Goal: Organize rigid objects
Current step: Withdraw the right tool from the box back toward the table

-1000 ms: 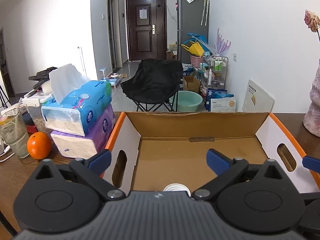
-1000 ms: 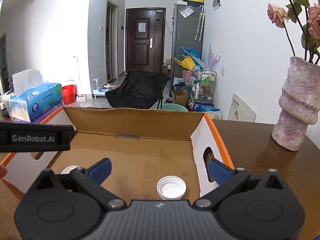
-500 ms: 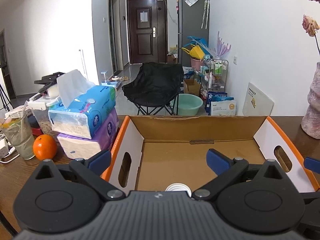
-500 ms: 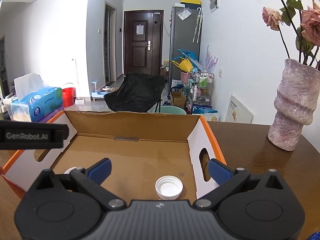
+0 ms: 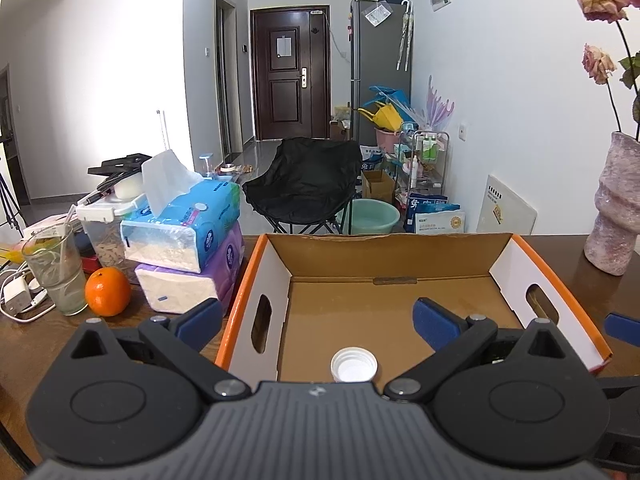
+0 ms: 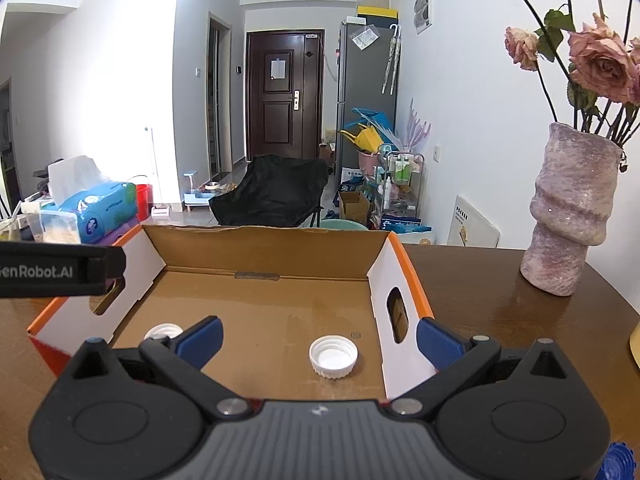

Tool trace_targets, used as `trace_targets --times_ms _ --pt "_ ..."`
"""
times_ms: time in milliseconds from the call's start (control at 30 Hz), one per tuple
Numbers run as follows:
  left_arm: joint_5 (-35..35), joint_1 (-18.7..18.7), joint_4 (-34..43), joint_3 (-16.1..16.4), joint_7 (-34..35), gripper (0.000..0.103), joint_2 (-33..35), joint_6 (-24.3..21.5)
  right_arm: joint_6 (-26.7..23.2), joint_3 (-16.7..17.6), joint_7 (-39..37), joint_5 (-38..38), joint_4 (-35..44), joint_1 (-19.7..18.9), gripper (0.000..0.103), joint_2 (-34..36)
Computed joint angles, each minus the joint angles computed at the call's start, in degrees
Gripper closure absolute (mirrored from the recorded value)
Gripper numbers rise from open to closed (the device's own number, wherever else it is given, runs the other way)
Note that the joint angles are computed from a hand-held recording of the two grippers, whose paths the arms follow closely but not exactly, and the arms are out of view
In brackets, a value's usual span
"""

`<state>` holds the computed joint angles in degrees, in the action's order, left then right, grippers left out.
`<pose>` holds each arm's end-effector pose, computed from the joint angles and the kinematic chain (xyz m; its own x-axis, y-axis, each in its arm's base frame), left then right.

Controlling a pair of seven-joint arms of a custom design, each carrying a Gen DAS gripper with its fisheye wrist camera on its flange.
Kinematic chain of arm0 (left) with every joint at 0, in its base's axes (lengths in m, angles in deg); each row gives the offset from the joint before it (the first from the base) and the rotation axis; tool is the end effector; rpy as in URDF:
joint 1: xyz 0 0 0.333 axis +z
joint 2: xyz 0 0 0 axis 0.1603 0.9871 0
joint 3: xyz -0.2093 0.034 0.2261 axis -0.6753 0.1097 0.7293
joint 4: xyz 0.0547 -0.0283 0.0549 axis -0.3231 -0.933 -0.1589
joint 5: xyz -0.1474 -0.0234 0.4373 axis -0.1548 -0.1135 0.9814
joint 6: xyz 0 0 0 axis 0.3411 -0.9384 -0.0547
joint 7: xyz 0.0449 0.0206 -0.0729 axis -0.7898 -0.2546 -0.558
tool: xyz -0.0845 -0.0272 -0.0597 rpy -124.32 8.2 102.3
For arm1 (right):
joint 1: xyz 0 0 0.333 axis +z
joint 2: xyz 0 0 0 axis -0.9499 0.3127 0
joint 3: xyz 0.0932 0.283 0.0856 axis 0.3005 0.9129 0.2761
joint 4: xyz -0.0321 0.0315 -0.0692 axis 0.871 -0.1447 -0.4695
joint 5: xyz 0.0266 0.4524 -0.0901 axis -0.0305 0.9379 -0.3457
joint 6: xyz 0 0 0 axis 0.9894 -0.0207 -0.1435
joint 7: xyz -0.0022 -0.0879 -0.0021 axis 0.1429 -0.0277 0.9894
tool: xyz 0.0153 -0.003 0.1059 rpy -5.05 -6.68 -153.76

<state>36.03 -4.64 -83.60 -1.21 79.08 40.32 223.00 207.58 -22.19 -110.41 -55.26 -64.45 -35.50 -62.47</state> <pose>0.5385 -0.3356 0.4617 -0.0402 -0.9988 -0.0276 -0.4998 0.0440 -0.8650 0.5191 0.4806 0.4227 -0.0327 -0.9993 0.0174 -0.4974 0.0011 -0.8675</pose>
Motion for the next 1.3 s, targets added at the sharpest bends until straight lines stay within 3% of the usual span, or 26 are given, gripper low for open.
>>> trace_targets --times_ms 700,1300 --pt "-4.6 1.91 -12.32 -3.38 -0.99 0.0 -13.06 0.45 -3.12 4.83 4.84 -1.1 -9.05 0.48 0.0 -8.57" --pt "-15.34 1.43 -25.12 -6.55 3.72 0.0 -27.97 0.41 -6.04 9.93 7.21 -0.58 -16.13 2.03 0.0 -15.68"
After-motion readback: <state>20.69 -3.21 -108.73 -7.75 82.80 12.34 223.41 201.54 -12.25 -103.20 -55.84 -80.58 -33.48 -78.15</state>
